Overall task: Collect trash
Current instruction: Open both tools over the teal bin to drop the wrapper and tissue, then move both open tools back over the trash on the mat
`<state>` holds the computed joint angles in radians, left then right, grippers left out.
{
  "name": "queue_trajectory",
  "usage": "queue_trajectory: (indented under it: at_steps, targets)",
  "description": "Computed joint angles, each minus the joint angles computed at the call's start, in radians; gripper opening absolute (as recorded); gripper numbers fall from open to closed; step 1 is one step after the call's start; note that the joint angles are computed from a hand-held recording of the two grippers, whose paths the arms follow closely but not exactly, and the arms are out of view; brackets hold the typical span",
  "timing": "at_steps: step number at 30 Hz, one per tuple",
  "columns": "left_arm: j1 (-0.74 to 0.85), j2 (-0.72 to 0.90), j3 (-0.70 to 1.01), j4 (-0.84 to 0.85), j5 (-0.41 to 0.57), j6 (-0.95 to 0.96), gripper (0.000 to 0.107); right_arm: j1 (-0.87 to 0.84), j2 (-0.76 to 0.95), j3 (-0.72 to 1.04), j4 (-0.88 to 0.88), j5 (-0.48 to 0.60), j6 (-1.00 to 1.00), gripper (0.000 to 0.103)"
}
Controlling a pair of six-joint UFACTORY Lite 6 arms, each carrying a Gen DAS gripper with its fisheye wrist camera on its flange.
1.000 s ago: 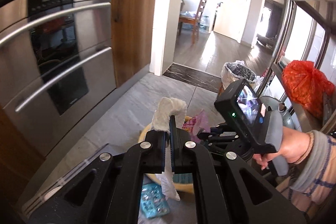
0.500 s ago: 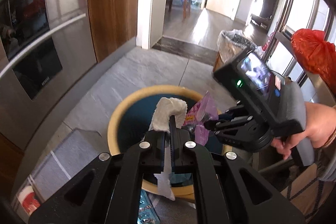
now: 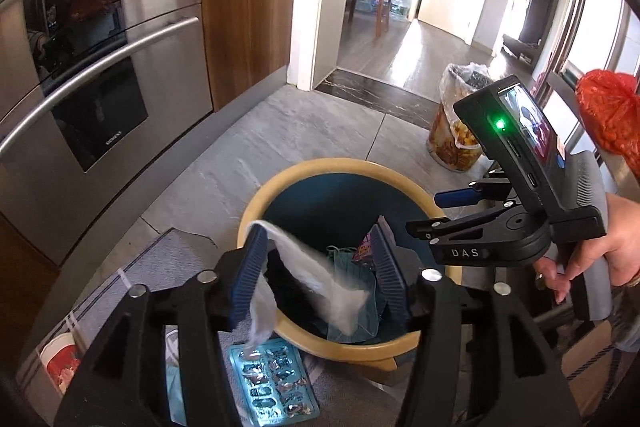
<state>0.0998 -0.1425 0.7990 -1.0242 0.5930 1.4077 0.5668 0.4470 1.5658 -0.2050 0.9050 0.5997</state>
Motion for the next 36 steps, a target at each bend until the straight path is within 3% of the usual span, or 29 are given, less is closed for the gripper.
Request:
queue_trajectory:
  at_steps: [5,7,12,16,19,28,33,36]
  targets:
    - [0.077,-0.083,-0.01,0.071,0.048,-0.047,0.063,0.028,-0.006,0.047,-0.029,0.014,0.029,0.059]
    - [0.122,-0.113,-0.011,0.094,0.085,-0.058,0.068,0.043,-0.011,0.062,-0.042,0.013,0.043,0.07]
    - [0.252,-0.19,-0.012,0.149,0.163,-0.064,0.074,0.111,-0.03,0.108,-0.11,0.021,0.095,0.081]
    - [0.419,-0.236,-0.004,0.159,0.277,-0.044,0.086,0.173,-0.049,0.141,-0.193,0.04,0.161,0.094]
    - [0.547,-0.263,0.014,0.157,0.366,-0.012,0.094,0.234,-0.078,0.162,-0.31,0.062,0.273,0.097]
    - [0.953,-0.271,0.101,0.141,0.619,0.19,0.097,0.468,-0.141,0.207,-0.65,0.124,0.643,0.098]
    - [1.17,-0.162,0.191,0.135,0.706,0.299,0.097,0.583,-0.122,0.26,-0.714,0.168,0.683,0.098]
    - [1.24,-0.088,0.24,0.135,0.705,0.306,0.097,0.623,-0.085,0.32,-0.703,0.214,0.71,0.098]
